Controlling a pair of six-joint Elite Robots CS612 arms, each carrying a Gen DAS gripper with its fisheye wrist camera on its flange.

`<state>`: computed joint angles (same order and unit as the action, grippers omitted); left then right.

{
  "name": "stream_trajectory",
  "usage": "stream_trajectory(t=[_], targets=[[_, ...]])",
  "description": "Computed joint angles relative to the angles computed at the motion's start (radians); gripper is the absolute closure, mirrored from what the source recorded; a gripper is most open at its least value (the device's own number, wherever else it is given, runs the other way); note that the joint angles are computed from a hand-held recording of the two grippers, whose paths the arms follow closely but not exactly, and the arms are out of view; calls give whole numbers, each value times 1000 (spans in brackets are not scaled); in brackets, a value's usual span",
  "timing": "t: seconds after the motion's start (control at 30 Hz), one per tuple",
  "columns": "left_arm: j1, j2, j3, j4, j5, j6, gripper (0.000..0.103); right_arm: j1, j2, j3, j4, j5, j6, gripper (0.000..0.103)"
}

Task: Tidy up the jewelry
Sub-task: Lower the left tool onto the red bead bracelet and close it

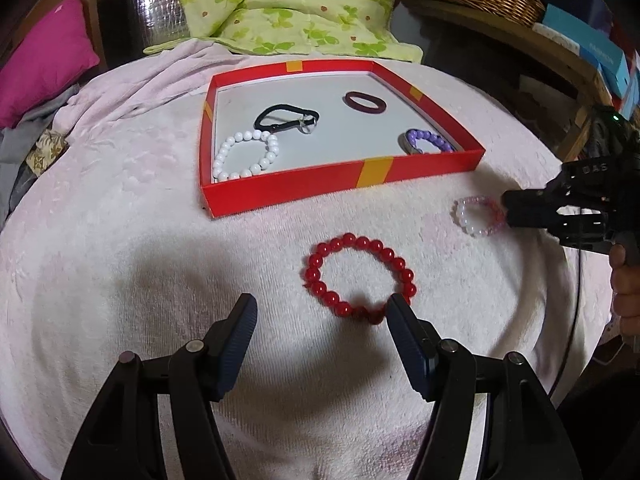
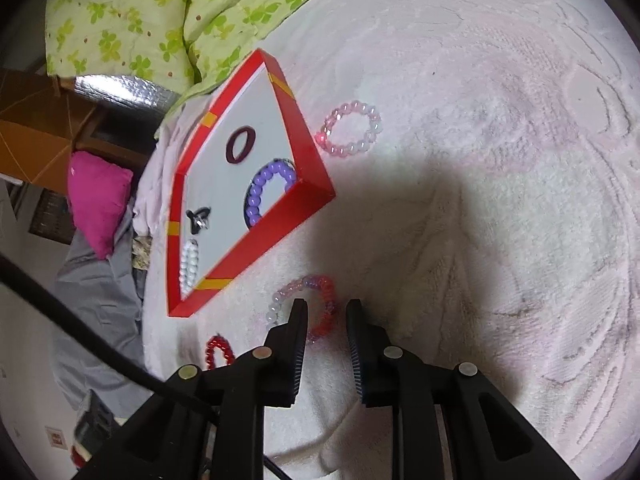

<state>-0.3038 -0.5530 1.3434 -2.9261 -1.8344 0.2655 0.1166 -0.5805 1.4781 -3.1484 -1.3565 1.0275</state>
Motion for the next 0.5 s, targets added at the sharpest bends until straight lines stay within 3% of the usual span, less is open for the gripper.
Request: stream_trajectory(t=[0.17, 0.37, 0.5], targets=[[-6, -4, 9, -13, -4, 15, 35, 0, -34, 37, -12, -157, -1, 78], [-14, -6, 12, -61, -24, 22, 35, -10, -28, 10, 12, -223, -9, 79], [-10, 4, -12, -22, -15, -18, 35, -18, -19, -5, 26, -189, -3, 78]])
